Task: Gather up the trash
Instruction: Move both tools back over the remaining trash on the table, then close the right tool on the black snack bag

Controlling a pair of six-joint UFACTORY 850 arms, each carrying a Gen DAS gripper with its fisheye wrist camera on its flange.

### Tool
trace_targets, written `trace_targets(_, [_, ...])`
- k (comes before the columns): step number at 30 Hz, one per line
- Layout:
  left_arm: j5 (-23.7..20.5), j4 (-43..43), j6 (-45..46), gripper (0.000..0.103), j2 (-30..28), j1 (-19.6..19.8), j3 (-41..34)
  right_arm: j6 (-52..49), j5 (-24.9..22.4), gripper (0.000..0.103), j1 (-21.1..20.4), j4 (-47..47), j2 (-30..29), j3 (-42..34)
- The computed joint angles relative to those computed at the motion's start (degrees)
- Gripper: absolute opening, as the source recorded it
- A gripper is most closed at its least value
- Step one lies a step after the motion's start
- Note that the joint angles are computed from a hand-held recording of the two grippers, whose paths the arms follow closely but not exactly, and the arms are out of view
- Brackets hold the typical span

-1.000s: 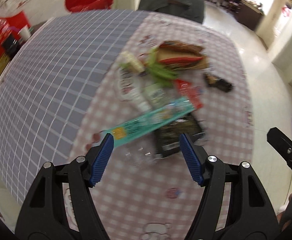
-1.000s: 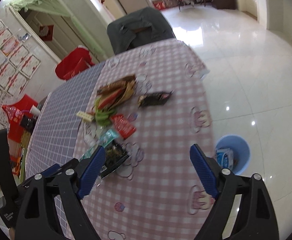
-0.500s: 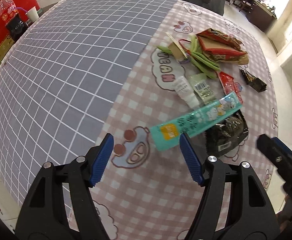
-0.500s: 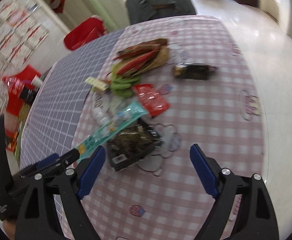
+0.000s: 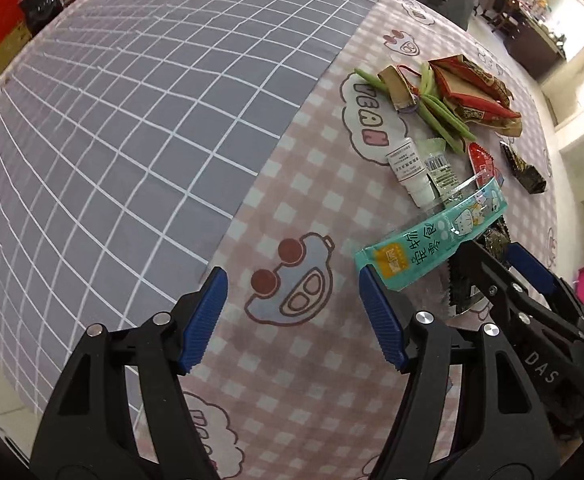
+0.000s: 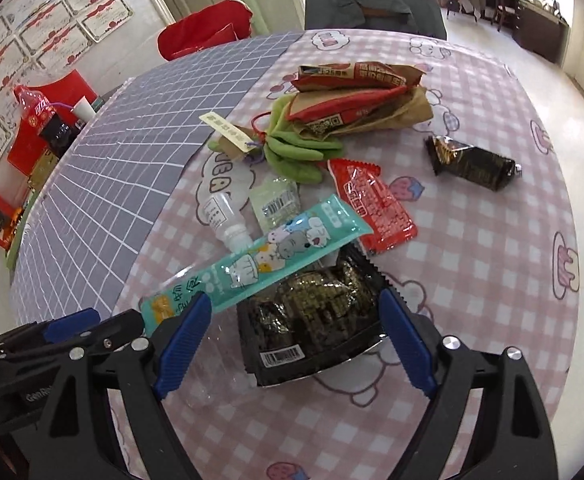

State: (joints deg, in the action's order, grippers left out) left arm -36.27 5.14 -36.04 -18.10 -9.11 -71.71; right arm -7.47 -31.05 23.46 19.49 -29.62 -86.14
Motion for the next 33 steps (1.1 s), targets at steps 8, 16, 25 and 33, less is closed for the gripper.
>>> trace_targets(8, [1.89, -7.28, 6.19, 0.068, 0.1, 0.0, 0.23, 1.7, 0.73, 0.068, 0.26, -4.76, -0.42, -0.32])
trace_targets(16, [1.92, -17.11, 13.63, 0.068, -2.13, -0.5, -1.41, -5.28, -0.95, 0.028, -2.9, 6.43, 0.24, 0.28])
trace_targets(25, [3.15, -24.72, 18.35, 0.049, -4.2, -0.16, -2.84, -7.73, -1.93, 0.027, -5.17, 12.8, 3.02, 2.7])
trace_targets(33, [3.65, -24.03, 15.95, 0.029, -3.55, -0.73, -2.21, -8.58, -2.97, 0.027, -6.85, 15.67, 4.65, 4.68])
